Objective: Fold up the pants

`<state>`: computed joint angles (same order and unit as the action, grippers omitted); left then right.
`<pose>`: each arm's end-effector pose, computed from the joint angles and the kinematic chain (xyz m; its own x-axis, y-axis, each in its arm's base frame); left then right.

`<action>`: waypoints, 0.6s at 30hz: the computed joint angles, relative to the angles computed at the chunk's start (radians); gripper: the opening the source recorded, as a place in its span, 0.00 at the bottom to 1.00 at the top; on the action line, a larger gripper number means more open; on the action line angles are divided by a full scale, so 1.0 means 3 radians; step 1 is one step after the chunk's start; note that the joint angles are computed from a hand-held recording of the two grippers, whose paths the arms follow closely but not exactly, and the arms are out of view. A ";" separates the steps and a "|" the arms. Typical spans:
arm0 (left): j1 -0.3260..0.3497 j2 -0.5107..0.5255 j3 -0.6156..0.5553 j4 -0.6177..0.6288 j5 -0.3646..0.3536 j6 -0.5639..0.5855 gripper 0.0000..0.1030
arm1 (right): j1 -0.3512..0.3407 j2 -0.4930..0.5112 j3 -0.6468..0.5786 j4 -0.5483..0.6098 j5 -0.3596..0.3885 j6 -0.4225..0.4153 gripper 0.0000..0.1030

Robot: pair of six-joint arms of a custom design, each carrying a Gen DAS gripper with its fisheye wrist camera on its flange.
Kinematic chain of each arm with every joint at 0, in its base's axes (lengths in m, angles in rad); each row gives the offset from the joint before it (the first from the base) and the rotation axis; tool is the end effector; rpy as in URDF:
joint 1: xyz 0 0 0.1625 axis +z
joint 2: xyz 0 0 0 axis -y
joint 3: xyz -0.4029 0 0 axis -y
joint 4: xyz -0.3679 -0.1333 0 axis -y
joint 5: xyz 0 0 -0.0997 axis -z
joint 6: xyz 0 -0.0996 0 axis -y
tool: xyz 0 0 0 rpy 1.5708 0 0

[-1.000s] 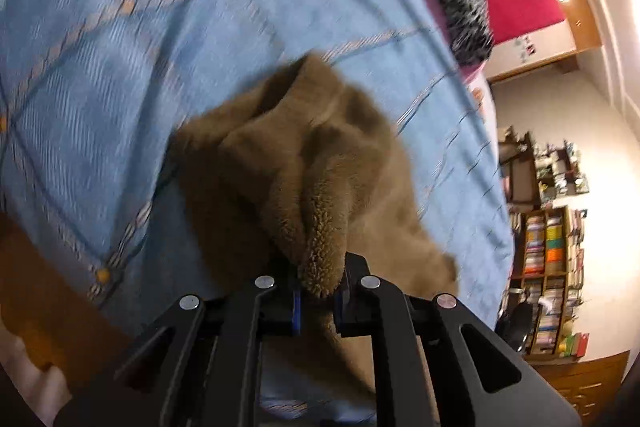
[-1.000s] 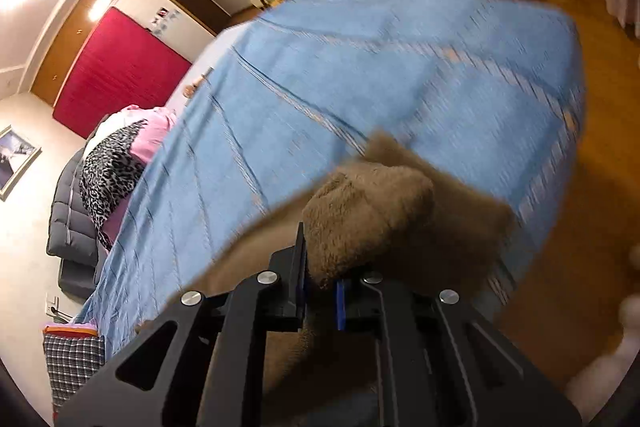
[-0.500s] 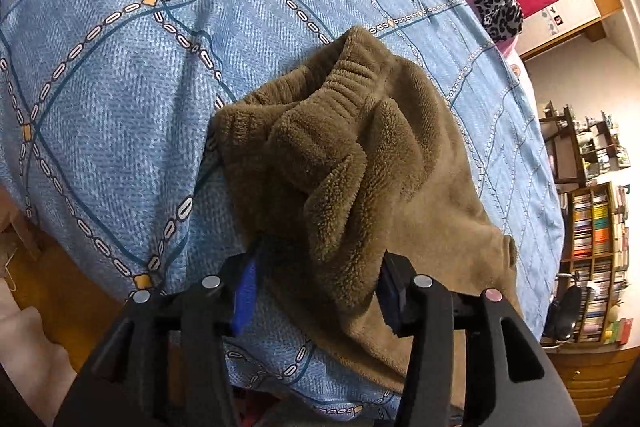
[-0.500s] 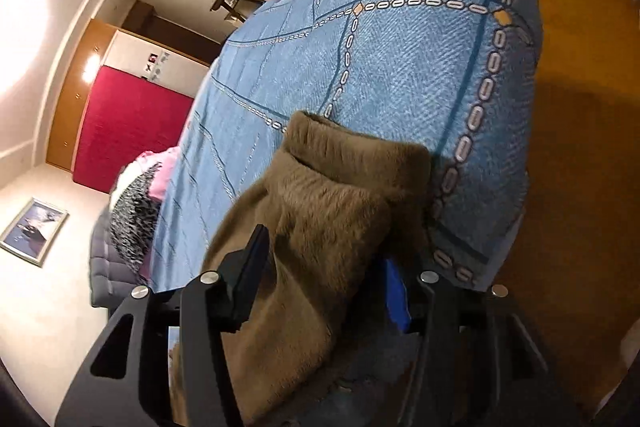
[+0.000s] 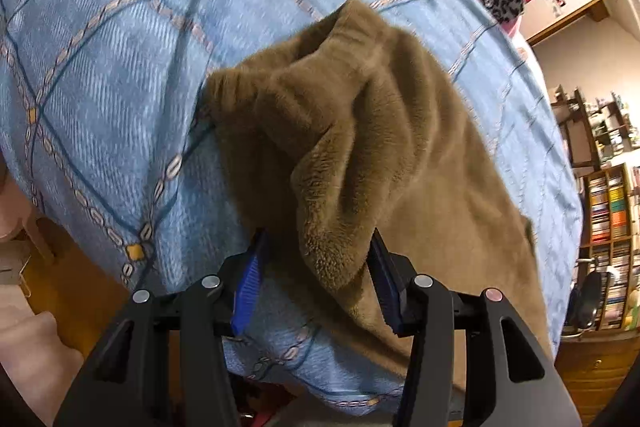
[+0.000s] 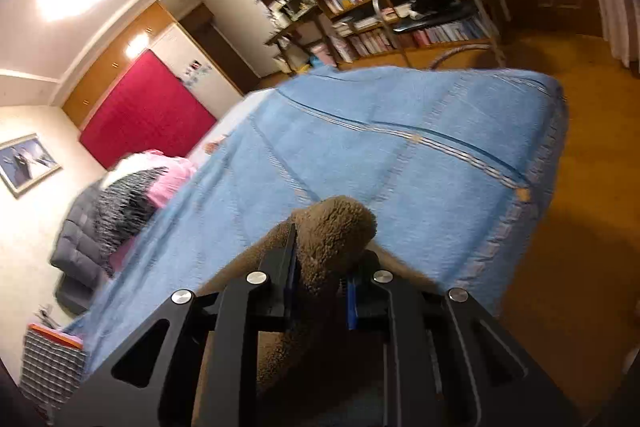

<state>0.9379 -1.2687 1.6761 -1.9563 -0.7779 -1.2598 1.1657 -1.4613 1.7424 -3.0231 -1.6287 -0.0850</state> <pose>-0.1641 -0.5690 0.3293 -0.7333 -0.6366 -0.2388 -0.3490 0.6538 -0.6714 -0.0908 -0.5354 0.5141 -0.9063 0.4105 0.1006 0.0767 0.3938 -0.9160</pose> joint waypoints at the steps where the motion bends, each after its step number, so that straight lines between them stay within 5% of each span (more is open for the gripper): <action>1: 0.0017 -0.0004 0.0009 0.0049 0.0002 -0.0023 0.50 | -0.0050 0.0006 0.0006 0.0129 0.0017 -0.0011 0.18; 6: 0.0048 -0.0044 0.0044 0.0032 -0.0027 0.0060 0.50 | -0.0222 -0.0095 0.0070 0.0333 0.0255 0.0042 0.25; 11: -0.0025 -0.0085 -0.0079 0.0307 0.0118 0.0037 0.51 | -0.0155 -0.0238 0.0089 0.0226 0.0045 -0.0031 0.57; 18: -0.0184 -0.0183 -0.0135 0.0566 0.0298 -0.0094 0.52 | 0.0011 -0.0175 -0.0122 0.0227 -0.0045 -0.0285 0.57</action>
<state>0.8827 -1.3237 1.6357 -1.7864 -0.6886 -1.2881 1.1689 -1.5137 1.7058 -2.9549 -1.6422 -0.1704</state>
